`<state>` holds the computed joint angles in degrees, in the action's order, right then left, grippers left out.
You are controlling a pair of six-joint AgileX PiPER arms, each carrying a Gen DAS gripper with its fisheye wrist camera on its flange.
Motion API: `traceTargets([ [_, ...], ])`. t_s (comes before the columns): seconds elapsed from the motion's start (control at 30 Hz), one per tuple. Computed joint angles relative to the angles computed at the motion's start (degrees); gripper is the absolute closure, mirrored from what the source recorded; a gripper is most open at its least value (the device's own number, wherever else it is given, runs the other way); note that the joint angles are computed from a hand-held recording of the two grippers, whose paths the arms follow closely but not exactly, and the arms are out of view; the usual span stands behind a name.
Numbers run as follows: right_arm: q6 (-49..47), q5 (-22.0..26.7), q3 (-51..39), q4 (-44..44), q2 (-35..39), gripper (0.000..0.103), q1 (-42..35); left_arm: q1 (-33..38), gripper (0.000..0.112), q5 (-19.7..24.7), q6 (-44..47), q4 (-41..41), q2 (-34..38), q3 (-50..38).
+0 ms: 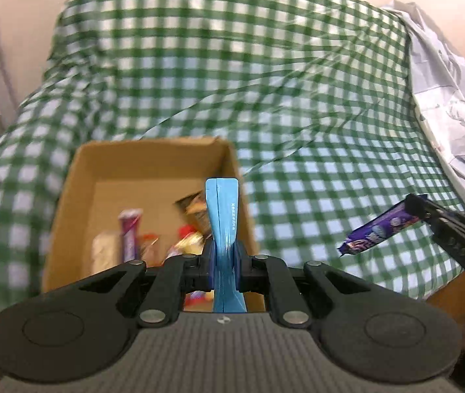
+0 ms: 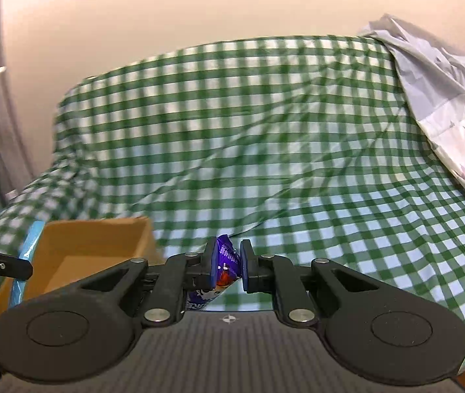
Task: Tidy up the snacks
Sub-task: 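Carry the blue ice pop in the left tool while the right tool carries the purple candy over the box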
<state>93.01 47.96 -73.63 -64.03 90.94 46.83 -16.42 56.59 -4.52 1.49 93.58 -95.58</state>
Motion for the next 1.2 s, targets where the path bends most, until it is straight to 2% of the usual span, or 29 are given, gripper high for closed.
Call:
traceTargets([
  [0.1,-1.18,5.09,-2.22,1.29,-0.31,0.089,6.71,2.97,0.1,-1.16,0.52,0.26,-6.89,7.86],
  [0.23,-2.1,10.69,-5.64,1.71,1.1,0.089,14.18,7.19,0.1,-1.44,2.61,-0.91,-13.08,14.16],
  [0.53,-5.83,16.62,-15.12,2.79,6.72,0.089,23.26,14.85,0.1,-3.25,10.01,-7.03,-22.55,22.57],
  [0.83,-9.64,19.53,-20.48,3.43,9.41,0.089,25.84,19.18,0.1,-2.92,13.93,-11.04,-25.06,24.52],
  [1.2,-12.74,19.38,-24.27,5.03,11.82,0.089,25.2,20.39,0.1,-2.17,13.6,-10.92,-23.28,23.33],
])
